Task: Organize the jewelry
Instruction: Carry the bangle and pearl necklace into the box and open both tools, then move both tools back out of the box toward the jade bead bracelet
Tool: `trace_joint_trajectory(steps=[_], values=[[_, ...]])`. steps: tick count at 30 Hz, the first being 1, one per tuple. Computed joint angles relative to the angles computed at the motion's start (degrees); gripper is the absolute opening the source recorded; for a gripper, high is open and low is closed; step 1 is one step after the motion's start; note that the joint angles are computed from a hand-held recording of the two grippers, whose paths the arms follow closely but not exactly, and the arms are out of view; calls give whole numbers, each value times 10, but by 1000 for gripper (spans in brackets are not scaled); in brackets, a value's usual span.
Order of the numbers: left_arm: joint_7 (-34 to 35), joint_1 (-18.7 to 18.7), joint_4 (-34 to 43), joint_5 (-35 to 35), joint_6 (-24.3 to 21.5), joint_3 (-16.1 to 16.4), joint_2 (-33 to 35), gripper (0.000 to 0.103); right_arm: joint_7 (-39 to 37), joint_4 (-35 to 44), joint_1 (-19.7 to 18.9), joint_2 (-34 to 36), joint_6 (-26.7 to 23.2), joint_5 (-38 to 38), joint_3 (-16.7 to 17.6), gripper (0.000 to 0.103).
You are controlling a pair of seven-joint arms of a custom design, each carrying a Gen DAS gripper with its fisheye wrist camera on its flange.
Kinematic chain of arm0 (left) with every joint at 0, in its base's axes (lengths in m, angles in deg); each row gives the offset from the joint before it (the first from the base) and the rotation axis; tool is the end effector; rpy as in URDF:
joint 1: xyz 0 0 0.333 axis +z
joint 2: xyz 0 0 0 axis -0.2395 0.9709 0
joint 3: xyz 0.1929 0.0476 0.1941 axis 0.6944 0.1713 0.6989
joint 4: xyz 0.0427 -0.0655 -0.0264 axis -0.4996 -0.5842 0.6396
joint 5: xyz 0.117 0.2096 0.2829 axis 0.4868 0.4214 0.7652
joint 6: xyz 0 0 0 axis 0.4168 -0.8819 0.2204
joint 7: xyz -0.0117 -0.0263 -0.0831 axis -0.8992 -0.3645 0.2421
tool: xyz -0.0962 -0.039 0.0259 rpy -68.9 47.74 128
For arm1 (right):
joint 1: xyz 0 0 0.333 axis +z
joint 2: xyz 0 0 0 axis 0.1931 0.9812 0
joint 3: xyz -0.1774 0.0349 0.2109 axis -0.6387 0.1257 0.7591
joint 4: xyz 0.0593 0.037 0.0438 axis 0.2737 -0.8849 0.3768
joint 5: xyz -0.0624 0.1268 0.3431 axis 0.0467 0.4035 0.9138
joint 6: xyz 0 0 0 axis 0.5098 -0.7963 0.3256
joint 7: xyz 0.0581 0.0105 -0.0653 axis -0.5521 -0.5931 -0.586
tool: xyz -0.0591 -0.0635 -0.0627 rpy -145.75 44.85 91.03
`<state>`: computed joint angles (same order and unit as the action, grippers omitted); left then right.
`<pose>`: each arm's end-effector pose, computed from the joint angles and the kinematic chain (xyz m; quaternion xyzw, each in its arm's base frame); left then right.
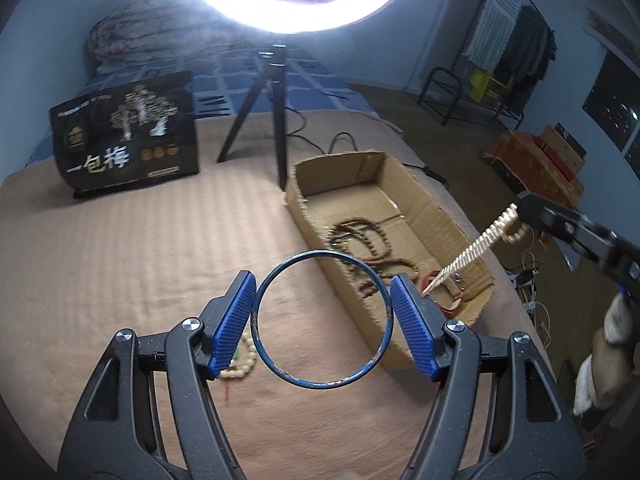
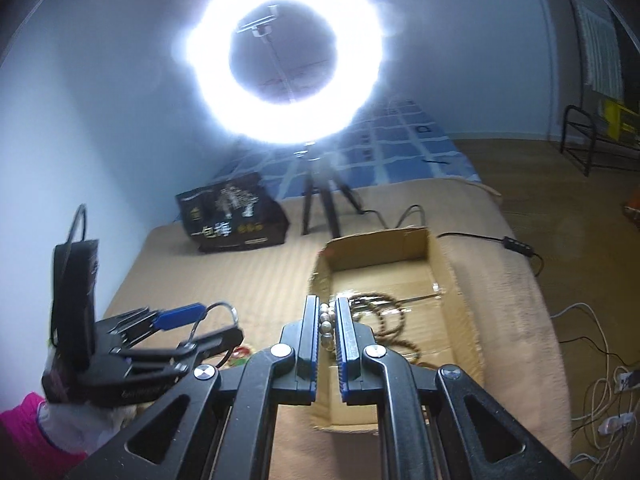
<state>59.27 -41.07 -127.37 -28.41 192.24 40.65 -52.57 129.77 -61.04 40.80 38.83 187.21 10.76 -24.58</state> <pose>0.3599 -0.4129 0.5697 -0.7592 0.5448 -0.2943 0.2004 0.4490 0.3715 0.5964 -0.8107 0.4034 -0.0539 0.4209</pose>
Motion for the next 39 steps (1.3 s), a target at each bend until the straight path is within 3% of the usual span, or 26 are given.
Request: trace_joint_trajectory(steps=[16,28,29,32,33,35,39], values=[[41,-50,138,39,11,28,148,71,75,72,-16,87,-10,-88,-14,5],[62,-63,162,13,44,50,188,72,96,82,-22,107,-27,-119,-20,6],[62,-63,162,10,47,51,188,72,94,81,-23,106,-26,-116,-20,9],[59,-64,160,7,49,53,187,73,100,73,-21,101,-14,-122,-21,50],[59,-64,159,6,47,54,186,73,107,71,-20,99,-9,-130,-22,59],[61,-64,158,2,42,54,185,73,114,65,-19,95,2,-138,-22,67],[57,-61,145,-3,40,53,174,73,122,61,-20,92,5,-145,-23,70]])
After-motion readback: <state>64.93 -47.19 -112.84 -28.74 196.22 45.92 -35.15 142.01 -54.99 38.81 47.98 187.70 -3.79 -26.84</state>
